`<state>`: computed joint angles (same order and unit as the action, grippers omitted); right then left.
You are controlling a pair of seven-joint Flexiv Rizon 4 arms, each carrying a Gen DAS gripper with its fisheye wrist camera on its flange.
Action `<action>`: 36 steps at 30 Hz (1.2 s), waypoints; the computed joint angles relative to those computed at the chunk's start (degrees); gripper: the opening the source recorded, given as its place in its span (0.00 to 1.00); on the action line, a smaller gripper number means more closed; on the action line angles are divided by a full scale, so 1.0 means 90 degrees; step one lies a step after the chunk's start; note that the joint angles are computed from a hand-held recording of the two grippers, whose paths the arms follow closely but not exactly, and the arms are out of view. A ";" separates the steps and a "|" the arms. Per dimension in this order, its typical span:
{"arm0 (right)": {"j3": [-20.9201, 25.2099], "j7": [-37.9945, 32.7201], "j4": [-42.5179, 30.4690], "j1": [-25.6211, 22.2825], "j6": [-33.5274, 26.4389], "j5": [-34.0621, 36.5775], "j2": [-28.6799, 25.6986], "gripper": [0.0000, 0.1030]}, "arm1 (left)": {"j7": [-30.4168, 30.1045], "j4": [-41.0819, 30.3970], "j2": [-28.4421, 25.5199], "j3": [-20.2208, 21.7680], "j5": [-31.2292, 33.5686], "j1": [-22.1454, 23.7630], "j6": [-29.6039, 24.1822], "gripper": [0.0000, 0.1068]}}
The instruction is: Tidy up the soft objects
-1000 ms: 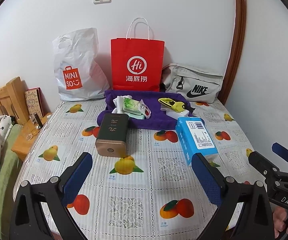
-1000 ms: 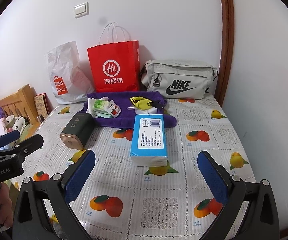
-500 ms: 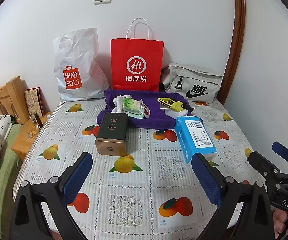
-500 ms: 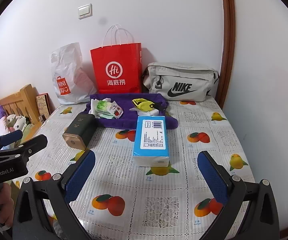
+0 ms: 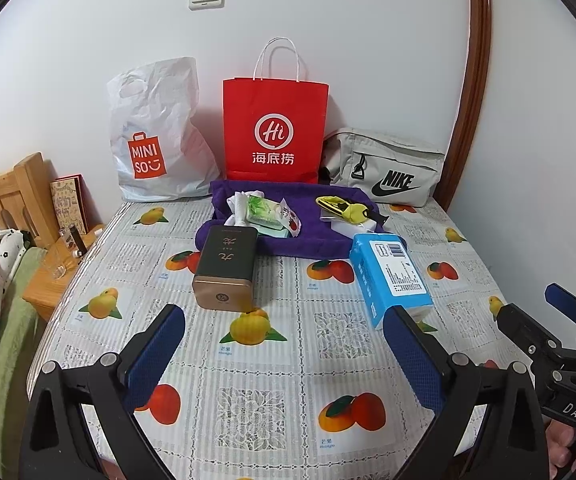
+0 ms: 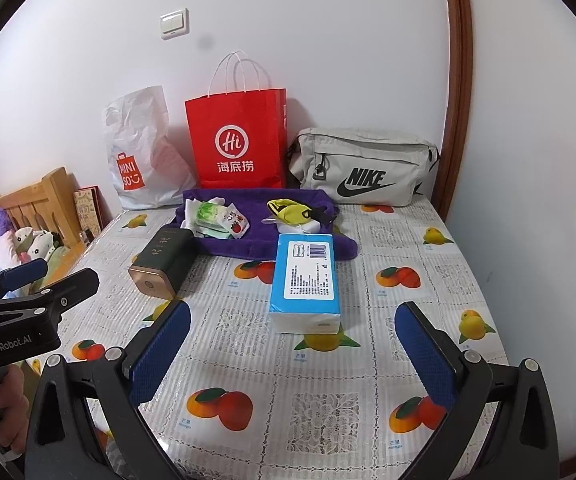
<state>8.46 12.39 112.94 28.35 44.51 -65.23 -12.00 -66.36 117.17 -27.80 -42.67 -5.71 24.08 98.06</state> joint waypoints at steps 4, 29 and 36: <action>0.0002 -0.0002 -0.0008 0.0005 -0.0003 -0.0012 0.0001 0.98 | -0.0003 0.0033 0.0024 -0.0072 0.0012 0.0083 0.0003 0.94; 0.0006 -0.0024 -0.0045 0.0030 -0.0034 -0.0018 -0.0009 0.98 | 0.0013 0.0021 0.0044 -0.0035 -0.0013 0.0055 -0.0012 0.94; 0.0002 -0.0028 -0.0045 0.0031 -0.0026 -0.0036 -0.0012 0.98 | 0.0017 0.0025 0.0047 -0.0024 -0.0024 0.0033 -0.0007 0.94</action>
